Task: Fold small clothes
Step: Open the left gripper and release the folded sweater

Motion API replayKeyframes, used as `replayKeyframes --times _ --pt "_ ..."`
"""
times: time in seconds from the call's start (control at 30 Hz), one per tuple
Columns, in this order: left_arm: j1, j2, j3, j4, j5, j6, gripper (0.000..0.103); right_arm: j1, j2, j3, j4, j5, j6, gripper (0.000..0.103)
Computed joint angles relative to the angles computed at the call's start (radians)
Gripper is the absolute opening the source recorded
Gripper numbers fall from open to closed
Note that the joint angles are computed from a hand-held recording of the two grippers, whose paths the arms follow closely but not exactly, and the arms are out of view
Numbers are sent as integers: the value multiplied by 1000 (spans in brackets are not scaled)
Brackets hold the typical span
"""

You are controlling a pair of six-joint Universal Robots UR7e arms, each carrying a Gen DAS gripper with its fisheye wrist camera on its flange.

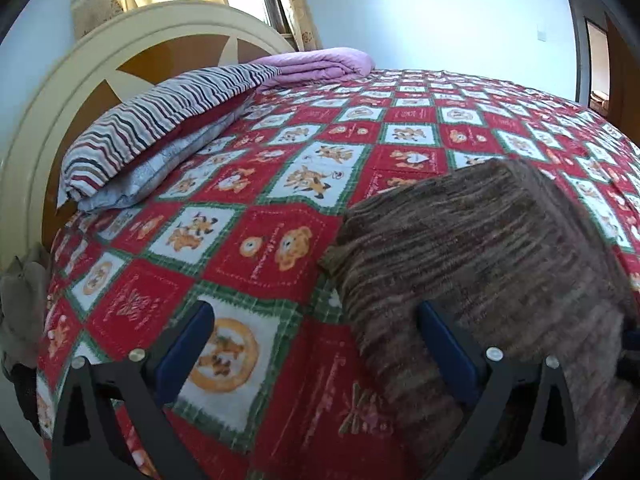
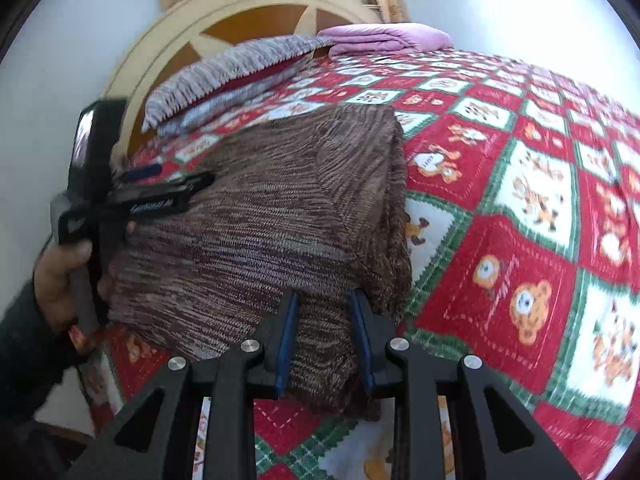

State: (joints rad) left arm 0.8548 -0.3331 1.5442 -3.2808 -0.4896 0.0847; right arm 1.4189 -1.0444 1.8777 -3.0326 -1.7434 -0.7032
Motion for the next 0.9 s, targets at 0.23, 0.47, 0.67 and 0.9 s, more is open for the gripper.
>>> replayKeyframes --times 0.23,0.47,0.67,0.9 --pt "-116 -93 183 -199 -30 57 103 67 -54 101 -187 -39 25 44" --pt "-172 -132 225 -275 -64 96 103 128 -111 190 -378 3 4 62" --pt "-181 -134 234 -276 -69 92 103 155 -134 220 -387 -9 -12 63" --pt "-199 -133 244 -299 -68 102 103 162 -146 247 -414 -5 -19 63"
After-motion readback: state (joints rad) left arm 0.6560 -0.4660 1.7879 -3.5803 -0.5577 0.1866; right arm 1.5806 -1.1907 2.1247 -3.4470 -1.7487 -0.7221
